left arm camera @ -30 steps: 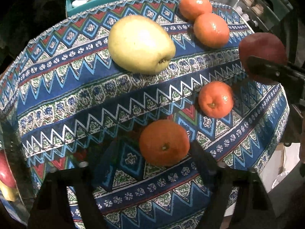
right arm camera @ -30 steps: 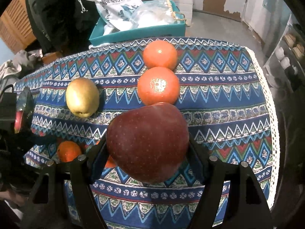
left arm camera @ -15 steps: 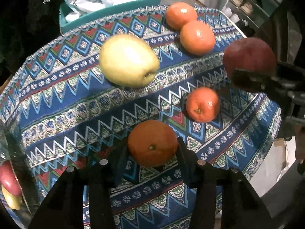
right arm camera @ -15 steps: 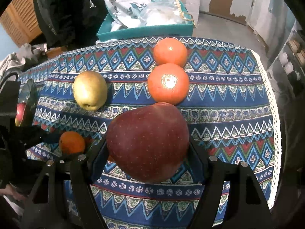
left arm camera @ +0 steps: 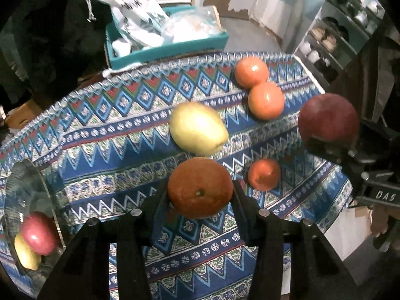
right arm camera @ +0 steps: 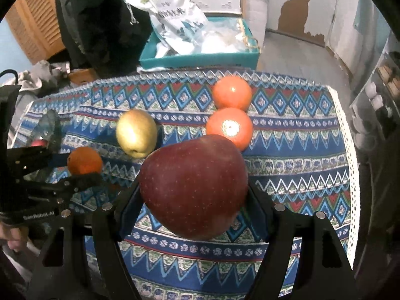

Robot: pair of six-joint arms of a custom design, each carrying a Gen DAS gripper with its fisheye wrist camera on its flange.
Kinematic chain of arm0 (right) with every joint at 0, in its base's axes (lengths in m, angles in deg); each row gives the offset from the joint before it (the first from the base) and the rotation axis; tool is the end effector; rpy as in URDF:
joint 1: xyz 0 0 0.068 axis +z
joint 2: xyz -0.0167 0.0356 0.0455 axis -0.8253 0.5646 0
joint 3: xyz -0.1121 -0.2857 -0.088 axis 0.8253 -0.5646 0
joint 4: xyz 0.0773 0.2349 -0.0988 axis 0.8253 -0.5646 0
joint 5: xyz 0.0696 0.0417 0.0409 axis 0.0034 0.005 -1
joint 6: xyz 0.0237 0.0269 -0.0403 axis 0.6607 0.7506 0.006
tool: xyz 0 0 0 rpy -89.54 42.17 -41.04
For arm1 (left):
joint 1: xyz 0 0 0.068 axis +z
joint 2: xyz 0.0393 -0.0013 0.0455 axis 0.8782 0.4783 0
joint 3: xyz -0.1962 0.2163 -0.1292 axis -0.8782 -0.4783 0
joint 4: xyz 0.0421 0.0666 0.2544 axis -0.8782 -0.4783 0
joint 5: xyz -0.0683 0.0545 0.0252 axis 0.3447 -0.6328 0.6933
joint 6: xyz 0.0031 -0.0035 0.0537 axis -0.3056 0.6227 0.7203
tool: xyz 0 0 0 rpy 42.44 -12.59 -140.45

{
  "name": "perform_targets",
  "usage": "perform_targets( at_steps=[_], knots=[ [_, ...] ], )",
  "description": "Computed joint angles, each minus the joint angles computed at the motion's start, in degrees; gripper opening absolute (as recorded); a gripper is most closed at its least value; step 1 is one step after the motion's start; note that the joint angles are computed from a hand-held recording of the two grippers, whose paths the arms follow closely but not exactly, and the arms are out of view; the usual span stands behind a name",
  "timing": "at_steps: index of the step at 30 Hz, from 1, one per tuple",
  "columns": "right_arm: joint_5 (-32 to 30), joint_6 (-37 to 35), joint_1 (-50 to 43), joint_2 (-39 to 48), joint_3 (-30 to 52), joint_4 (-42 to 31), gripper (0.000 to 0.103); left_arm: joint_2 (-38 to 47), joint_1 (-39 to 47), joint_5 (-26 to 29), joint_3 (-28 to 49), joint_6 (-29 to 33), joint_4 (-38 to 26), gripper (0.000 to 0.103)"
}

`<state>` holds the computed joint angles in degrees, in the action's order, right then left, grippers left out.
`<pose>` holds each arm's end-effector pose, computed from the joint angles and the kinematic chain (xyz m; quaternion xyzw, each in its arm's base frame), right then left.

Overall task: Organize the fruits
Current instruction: 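Lift the orange with the left tool while the right tool carries the apple toward the bowl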

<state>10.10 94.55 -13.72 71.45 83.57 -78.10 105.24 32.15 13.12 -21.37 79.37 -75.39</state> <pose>0.1103 0.0849 0.2239 0.0716 0.9645 0.0419 0.2508 0.2038 -0.1224 0.1994 0.3135 0.9254 -0.1340 0.1653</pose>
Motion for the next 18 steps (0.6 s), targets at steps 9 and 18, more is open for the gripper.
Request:
perform_targets(
  at_steps=[9, 18],
  knots=[
    [4.06, 1.32, 4.7, 1.14, 6.73, -2.43, 0.074, -7.19, 2.75, 1.44, 2.7, 0.49, -5.13, 0.049],
    [8.26, 2.1, 9.8, 2.86, 13.38, -5.07, 0.074, -12.54, 8.42, 4.92, 5.32, 2.76, -10.36, 0.049]
  ],
)
